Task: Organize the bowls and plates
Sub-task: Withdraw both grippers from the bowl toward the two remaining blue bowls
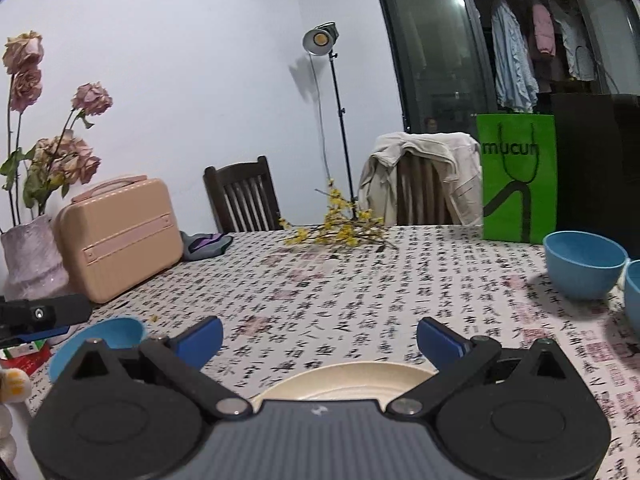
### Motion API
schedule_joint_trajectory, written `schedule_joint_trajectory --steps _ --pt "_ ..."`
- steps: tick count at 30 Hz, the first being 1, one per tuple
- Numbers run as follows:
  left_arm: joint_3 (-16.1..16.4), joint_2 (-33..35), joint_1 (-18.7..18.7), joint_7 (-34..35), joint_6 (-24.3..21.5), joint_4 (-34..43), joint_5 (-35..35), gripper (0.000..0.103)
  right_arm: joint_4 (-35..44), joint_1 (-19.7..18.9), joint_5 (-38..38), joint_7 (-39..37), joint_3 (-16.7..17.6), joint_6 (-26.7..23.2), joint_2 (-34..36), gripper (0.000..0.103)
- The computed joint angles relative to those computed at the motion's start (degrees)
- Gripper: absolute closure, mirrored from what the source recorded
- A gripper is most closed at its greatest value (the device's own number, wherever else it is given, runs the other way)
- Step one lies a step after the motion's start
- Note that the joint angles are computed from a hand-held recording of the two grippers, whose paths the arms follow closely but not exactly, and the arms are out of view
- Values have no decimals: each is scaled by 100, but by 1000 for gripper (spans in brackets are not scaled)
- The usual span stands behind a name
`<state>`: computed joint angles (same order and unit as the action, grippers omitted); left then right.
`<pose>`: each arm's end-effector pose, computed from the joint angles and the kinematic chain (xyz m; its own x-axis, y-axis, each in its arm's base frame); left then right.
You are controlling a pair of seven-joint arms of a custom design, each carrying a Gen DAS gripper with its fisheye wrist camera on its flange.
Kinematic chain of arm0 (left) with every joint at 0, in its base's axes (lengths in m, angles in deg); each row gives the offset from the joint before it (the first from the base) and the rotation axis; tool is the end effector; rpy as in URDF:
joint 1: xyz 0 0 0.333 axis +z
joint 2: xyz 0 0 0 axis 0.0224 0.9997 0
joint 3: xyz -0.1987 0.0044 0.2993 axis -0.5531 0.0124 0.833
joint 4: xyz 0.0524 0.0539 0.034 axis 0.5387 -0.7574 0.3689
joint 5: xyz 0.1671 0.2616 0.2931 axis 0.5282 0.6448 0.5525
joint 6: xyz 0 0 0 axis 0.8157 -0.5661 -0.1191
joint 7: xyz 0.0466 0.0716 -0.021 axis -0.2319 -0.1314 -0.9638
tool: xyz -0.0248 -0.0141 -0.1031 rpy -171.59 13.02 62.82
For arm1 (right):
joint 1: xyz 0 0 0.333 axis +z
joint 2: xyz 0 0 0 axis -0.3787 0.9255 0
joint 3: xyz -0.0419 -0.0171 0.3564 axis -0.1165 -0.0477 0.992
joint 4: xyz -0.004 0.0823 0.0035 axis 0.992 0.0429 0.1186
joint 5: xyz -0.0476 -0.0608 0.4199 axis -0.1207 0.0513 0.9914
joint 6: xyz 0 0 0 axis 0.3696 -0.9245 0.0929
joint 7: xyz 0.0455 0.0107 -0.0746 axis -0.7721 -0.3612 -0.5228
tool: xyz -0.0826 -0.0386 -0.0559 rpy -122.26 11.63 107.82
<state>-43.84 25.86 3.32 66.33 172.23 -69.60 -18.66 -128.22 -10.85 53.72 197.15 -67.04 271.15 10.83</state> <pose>0.4820 -0.0366 0.4714 -0.0523 -0.9498 0.3086 -0.3414 -0.2734 -0.8993 0.5474 0.1809 0.4760 0.3058 -0.9288 -0.2092 -0.4053 0.0719 -0.9113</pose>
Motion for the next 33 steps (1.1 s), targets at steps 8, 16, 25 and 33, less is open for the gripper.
schedule_joint_trajectory --steps 8,16,25,33 --pt "-135 160 -140 -9 -267 334 31 0 -8 -237 -330 315 -118 -22 -34 0" --pt "-139 383 -292 -554 -661 828 555 0 171 -690 -1387 1372 -215 -25 35 0" --pt "-295 715 -313 -1337 -1045 1487 1420 0 608 -1256 -2652 2652 -266 -47 220 0" --pt "-681 1117 151 -3620 -1523 2487 3771 0 761 -1396 -2376 2362 -313 -223 296 0"
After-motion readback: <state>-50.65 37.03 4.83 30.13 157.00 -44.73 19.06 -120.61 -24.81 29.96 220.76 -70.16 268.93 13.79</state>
